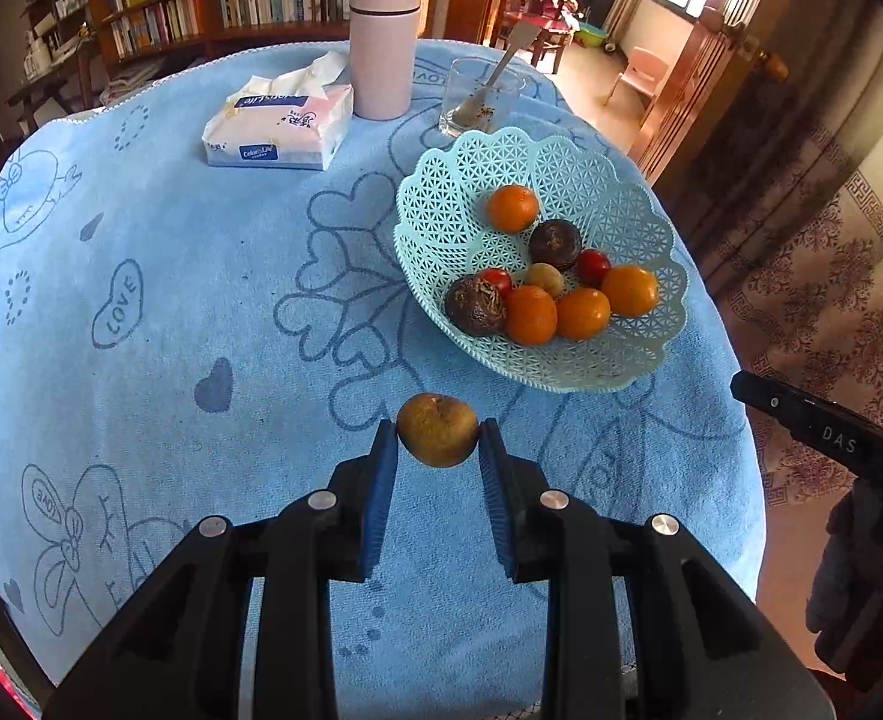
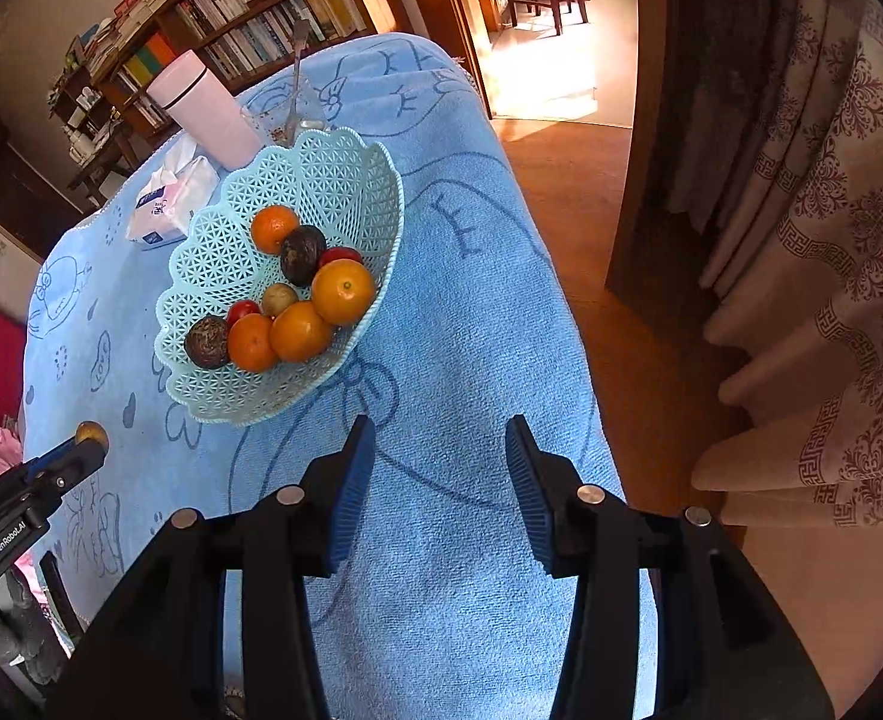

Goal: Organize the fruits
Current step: 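Lower the yellow-brown fruit into the basket and open the left tool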

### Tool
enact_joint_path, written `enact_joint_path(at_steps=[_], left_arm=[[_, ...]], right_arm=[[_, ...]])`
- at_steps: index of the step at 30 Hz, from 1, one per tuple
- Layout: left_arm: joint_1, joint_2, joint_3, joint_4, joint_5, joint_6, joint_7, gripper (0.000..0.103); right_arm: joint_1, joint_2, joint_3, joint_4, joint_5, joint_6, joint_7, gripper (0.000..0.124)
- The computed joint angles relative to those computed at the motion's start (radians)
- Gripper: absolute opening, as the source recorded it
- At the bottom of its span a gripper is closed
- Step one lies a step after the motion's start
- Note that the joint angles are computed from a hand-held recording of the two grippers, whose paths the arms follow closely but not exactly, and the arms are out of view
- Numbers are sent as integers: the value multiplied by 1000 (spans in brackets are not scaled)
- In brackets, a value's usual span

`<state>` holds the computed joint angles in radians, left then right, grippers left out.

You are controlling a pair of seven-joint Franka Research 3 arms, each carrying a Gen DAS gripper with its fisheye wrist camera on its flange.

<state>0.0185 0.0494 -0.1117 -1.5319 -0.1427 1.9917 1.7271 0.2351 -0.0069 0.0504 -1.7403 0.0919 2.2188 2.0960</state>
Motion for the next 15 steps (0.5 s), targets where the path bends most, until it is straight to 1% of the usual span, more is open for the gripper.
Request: enact_joint_path(at_steps=[5, 15], left_arm=[[-10, 42, -12, 60, 10, -3, 5, 28], [-19, 111, -30, 152, 34, -14, -2, 28]], right_arm=[[-1, -22, 1, -34, 12, 1, -3, 52], [0, -1, 2, -11, 36, -1, -41, 52]])
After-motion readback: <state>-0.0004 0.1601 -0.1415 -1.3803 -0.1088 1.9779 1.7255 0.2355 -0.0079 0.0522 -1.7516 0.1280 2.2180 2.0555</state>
